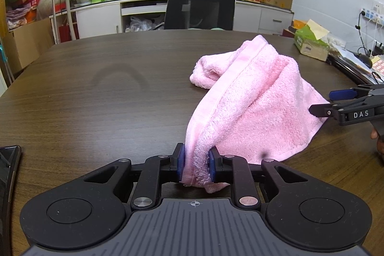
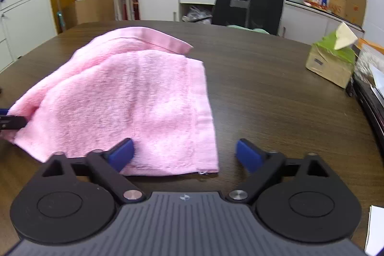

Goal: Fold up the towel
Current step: 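Lift the towel edge with the left gripper while the right gripper approaches the towel, then grasp a towel corner with the right gripper while the left gripper holds its edge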

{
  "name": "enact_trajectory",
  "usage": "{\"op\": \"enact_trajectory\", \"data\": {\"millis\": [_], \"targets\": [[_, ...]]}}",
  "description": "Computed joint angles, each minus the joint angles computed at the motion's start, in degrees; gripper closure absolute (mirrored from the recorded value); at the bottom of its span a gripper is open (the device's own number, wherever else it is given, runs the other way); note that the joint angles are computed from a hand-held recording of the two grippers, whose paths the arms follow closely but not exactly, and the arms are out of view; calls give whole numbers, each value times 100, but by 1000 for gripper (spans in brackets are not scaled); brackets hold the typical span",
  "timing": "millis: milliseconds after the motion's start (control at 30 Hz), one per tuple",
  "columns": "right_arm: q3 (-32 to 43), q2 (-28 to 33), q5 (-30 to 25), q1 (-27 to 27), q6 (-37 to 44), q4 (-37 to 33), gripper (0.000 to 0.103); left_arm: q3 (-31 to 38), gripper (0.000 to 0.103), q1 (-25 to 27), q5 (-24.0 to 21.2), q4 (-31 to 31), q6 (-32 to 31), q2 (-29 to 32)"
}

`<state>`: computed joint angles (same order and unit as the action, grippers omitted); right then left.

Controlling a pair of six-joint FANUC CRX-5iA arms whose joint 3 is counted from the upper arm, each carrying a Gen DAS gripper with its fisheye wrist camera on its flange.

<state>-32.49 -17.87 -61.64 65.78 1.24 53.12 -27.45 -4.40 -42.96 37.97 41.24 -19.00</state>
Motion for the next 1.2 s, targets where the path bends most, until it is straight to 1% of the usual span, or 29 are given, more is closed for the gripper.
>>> {"op": "enact_trajectory", "data": {"millis": [33,67,100,167,233,267,400,433,533,567,667,700,800,833,900,933,967,1033,1067,1133,1167,1200], "targets": [[9,-1,9,34,-27,6,43,-2,80,0,1,4,0,0],[18,-2,18,69,-55,14,62,-4,80,-1,1,8,1,1],[24,-3,32,99,-82,17,76,-7,80,0,3,15,-1,2],[28,-4,63,150,-142,18,84,-15,80,5,3,27,-6,-3],[5,-6,-3,228,-289,78,87,-15,80,19,-17,58,-12,5],[-14,-16,-45,269,-381,111,90,-11,80,30,-33,76,-13,11],[-129,-160,-329,520,-828,325,92,10,80,110,-166,200,17,53],[-181,-211,-404,607,-1003,418,93,9,82,144,-224,270,13,66],[-351,-364,-728,1014,-1629,788,95,-24,91,240,-444,550,-91,109],[-402,-401,-880,1178,-1837,922,95,-34,91,280,-551,660,-117,127],[-516,-504,-1534,1794,-2470,1315,95,-177,92,464,-968,1207,-275,97],[-525,-530,-1818,2058,-2652,1410,96,-312,92,531,-1044,1468,-452,-23],[-441,-541,-2768,2890,-3008,1604,96,-651,92,826,-1467,2116,-770,-459],[-387,-512,-3077,3154,-3086,1667,96,-682,92,926,-1660,2217,-778,-544],[-306,-488,-3476,3473,-3083,1788,96,-658,92,1095,-2036,2356,-687,-669],[-207,-424,-3808,3726,-3062,1934,96,-633,92,1169,-2211,2422,-621,-719],[-142,-389,-3970,3835,-3028,2037,95,-559,92,1191,-2316,2458,-492,-722],[-24,-404,-4058,3856,-2844,2216,95,-318,92,1101,-2347,2446,-186,-621],[51,-422,-3989,3711,-2672,2266,96,-167,92,1026,-2329,2433,-19,-551],[209,-446,-3840,3418,-2333,2357,95,182,92,753,-2061,2264,305,-327],[293,-457,-3720,3212,-2159,2390,95,419,92,602,-1922,2121,534,-173],[385,-464,-3517,2897,-1975,2401,96,685,92,453,-1792,1959,780,3]]}}
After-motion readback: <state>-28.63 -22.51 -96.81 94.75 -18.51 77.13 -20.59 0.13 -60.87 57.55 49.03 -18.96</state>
